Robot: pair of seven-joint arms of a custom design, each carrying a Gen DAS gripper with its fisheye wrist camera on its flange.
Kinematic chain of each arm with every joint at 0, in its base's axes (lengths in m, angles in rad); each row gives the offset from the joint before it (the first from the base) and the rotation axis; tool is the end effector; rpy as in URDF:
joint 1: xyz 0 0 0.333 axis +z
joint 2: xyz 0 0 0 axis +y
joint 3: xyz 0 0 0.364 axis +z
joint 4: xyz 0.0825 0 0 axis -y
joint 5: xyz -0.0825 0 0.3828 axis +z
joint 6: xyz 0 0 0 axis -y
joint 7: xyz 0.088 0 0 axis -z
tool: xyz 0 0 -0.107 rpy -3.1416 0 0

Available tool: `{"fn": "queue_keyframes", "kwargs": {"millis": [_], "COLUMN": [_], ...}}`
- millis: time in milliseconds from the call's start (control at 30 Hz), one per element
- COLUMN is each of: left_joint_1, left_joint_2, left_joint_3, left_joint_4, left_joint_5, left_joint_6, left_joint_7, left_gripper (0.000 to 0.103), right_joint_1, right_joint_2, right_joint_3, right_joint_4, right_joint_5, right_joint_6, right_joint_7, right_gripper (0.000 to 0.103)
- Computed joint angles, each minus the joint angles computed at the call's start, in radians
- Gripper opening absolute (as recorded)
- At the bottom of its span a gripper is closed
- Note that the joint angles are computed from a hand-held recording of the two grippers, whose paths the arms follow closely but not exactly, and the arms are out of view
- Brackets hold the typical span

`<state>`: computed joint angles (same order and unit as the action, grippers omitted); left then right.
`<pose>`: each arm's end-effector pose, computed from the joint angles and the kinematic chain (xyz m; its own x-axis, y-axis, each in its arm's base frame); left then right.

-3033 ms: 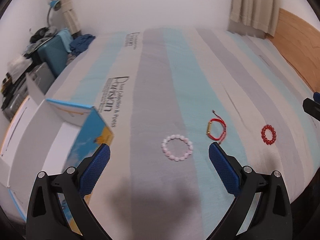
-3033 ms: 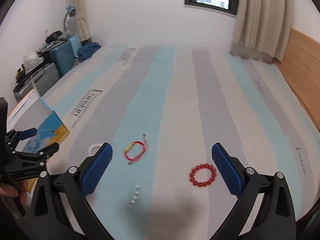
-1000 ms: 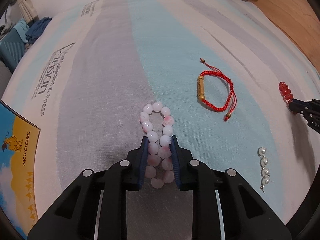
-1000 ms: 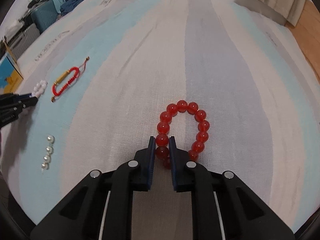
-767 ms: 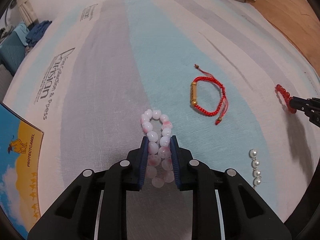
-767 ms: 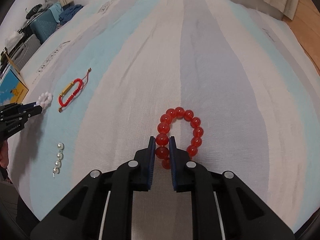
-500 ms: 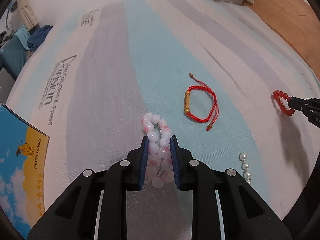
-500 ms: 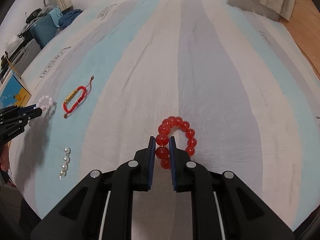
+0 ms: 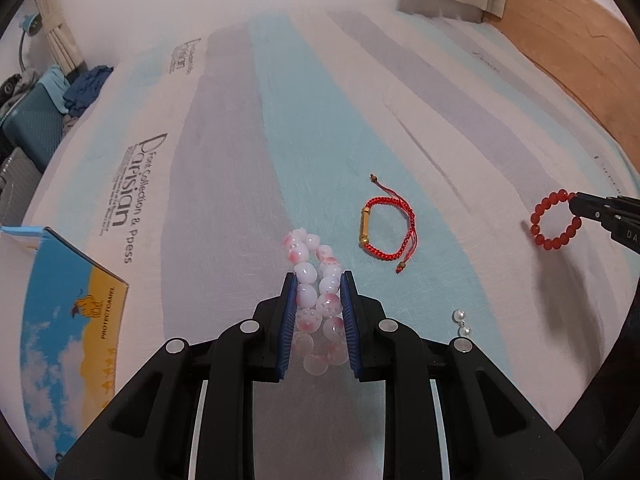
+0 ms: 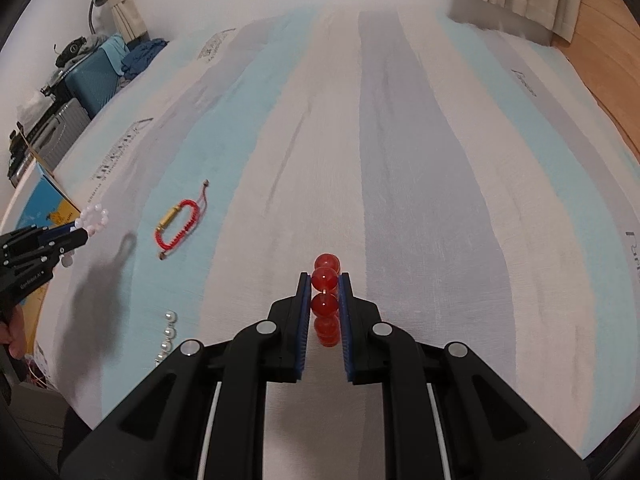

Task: Organize jewelry
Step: 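Carry the pink-white and red bead bracelets with both tools into the box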

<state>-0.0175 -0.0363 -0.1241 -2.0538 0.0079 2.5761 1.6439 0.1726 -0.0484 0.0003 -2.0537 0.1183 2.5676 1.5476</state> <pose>0.5755 -0.0832 0.5645 -0.2053 -0.9774 -0.0503 -0.8256 0.2005 -0.5274 0.5699 0.0976 0.5705 0.1415 -0.9854 -0.0948 -0.8450 -0.0704 -0.5301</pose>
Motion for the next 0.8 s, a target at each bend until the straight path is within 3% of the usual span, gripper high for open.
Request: {"fn": "queue_keyframes", "kwargs": {"millis": [800], "left_joint_1": [0.045], "left_joint_2": [-0.156], "left_joint_3": [0.010], "left_joint_4": [-0.037], "left_joint_5": [-0.021], "left_joint_6": [-0.075], "left_joint_7": [0.035], "left_gripper": [0.021], "right_joint_1": [0.058], "right_joint_2": [-0.063], "right_joint_3": [0.028], "right_joint_4": [0.068], "right_joint_5": [-0.065], "right_joint_6": [-0.050], "right_joint_7": [0.062], "right_gripper": [0.013]}}
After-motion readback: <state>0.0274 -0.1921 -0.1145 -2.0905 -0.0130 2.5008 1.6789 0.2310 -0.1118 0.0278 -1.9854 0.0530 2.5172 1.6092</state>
